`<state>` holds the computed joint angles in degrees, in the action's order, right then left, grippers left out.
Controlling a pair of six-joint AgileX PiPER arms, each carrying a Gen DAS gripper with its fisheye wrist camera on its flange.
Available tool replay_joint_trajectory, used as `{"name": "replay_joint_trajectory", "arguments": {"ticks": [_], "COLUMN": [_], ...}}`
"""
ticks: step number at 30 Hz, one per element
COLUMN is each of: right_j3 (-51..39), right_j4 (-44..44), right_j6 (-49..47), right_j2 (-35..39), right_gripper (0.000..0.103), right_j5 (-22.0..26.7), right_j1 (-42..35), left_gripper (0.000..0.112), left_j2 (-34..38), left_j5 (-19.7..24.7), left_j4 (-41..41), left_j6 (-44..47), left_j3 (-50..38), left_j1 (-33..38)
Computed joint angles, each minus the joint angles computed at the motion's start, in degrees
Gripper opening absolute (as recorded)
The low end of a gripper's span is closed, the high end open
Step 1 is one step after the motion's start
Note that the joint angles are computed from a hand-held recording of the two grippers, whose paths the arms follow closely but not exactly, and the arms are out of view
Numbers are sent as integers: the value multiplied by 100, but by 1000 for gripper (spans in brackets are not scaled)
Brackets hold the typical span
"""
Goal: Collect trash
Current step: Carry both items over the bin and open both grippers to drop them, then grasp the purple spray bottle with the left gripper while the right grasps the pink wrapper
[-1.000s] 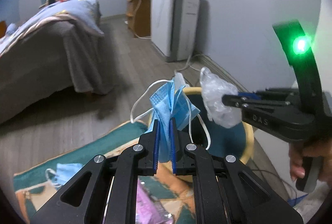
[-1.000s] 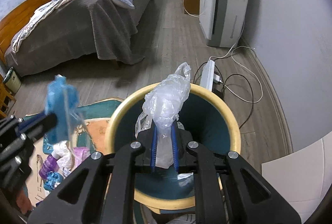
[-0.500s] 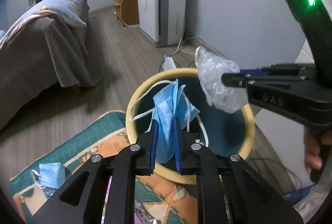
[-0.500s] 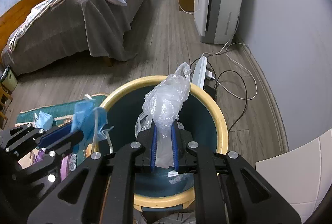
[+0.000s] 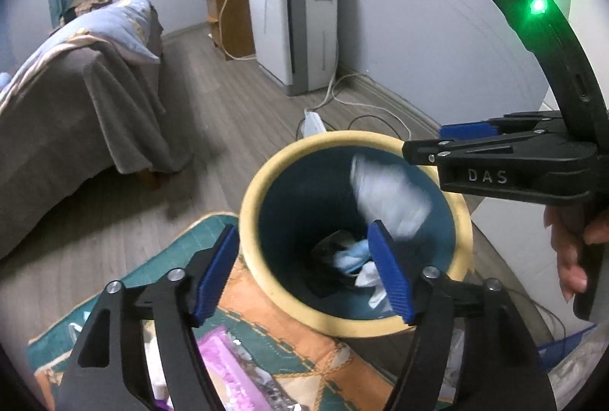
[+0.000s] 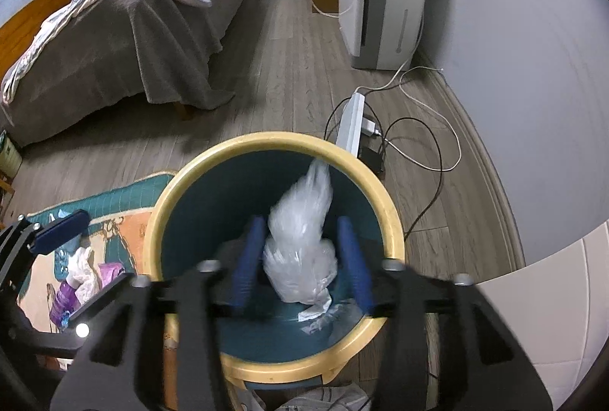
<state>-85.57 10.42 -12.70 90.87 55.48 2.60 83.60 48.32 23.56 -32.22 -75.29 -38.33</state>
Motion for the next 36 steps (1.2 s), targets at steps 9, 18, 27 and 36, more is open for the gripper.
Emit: {"name": "replay_joint_trajectory", "arguments": {"ticks": [9,18,27,36], "right_j3": [-39,-83,-82,-86], "right_j4": [-326,-840,-1153,-1484], "right_j6": [394,912,1504,2172], "right_j2": [-256,-393,-319,98], "right_gripper": [93,97,97,97], "right_j5": [-106,-98,50,232], "right_j1": [281,967,1878,2933], "left_gripper": [92,94,95,96], "left_j2": [-572,-1258,-2192,-2912], "left_j5": [272,441,585,662], "left_j4": [302,135,-365,-1601], "left_j6": [-199,113,1025,2858], "left_j3": [280,545,1065,1511], "left_j1": [200,779,1999,4049]}}
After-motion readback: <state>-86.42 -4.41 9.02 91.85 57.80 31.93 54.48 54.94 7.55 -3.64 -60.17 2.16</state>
